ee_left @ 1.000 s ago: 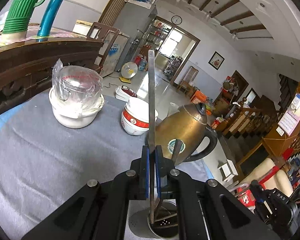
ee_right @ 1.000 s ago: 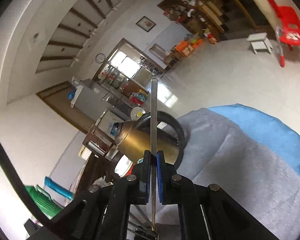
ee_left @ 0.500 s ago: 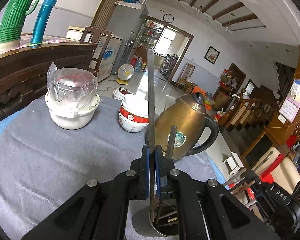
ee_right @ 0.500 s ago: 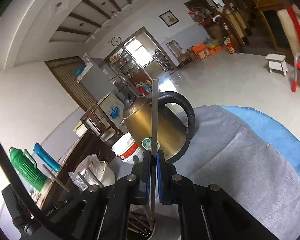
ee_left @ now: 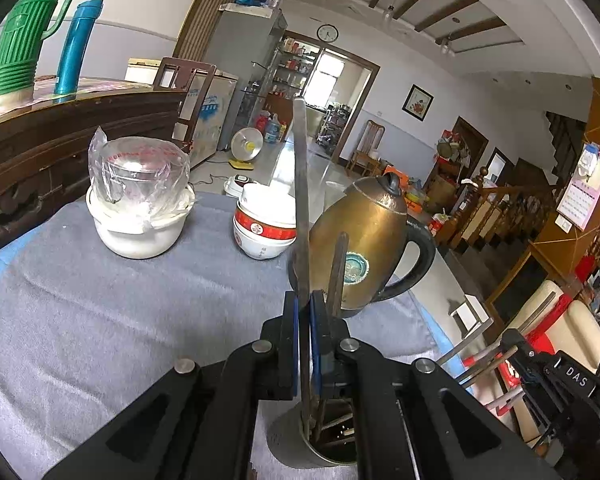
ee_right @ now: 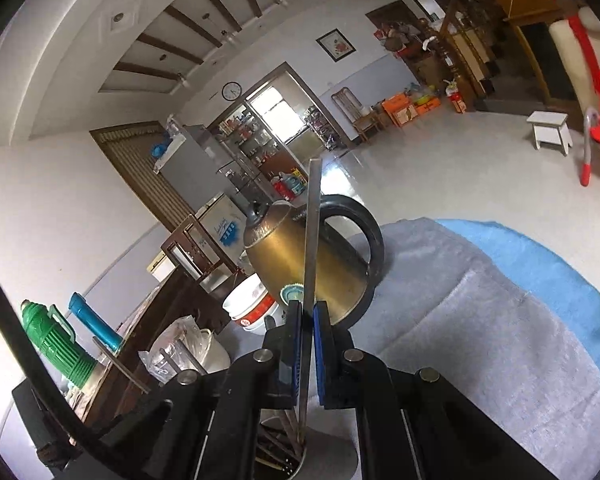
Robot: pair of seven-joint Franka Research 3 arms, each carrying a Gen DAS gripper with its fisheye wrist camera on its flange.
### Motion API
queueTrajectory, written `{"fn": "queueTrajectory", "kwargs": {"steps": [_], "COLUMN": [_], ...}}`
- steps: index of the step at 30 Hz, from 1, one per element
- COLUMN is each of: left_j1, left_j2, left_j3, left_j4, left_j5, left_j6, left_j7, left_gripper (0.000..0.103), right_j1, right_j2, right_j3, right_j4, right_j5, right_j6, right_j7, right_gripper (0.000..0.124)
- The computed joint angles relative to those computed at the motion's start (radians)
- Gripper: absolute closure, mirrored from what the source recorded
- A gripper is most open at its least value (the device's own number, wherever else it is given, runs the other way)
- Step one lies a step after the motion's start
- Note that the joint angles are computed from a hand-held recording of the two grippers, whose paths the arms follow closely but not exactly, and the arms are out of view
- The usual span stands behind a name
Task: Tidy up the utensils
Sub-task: 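Lower both chopsticks into the grey holder cup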
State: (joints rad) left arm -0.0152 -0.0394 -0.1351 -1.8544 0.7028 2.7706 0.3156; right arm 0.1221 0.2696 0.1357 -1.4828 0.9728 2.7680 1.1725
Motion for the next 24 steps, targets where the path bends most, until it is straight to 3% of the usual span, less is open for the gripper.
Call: {"fn": "queueTrajectory", "kwargs": {"steps": [11, 24], "left_j1": [-0.004, -0.014], "left_j2": [-0.006, -0.016], "left_j3": [-0.004, -0.012], "left_j4": [-0.015, -0.057], "left_j5": [0.005, -0.044], "left_j6": [0.003, 0.012], "left_j7": [0.006, 0.064], "left_gripper": [0.097, 0.097], "right_j1": [0.008, 0.044], "right_j2": [-0.019, -0.039], "right_j3": [0.014, 0.006], "right_j4": [-0.046, -0.094], "right_j5": [0.068, 0.04], "right_j6": [-0.009, -0.01], "right_j7": [-0.079, -0.126], "right_gripper": [0.118, 0.118]}}
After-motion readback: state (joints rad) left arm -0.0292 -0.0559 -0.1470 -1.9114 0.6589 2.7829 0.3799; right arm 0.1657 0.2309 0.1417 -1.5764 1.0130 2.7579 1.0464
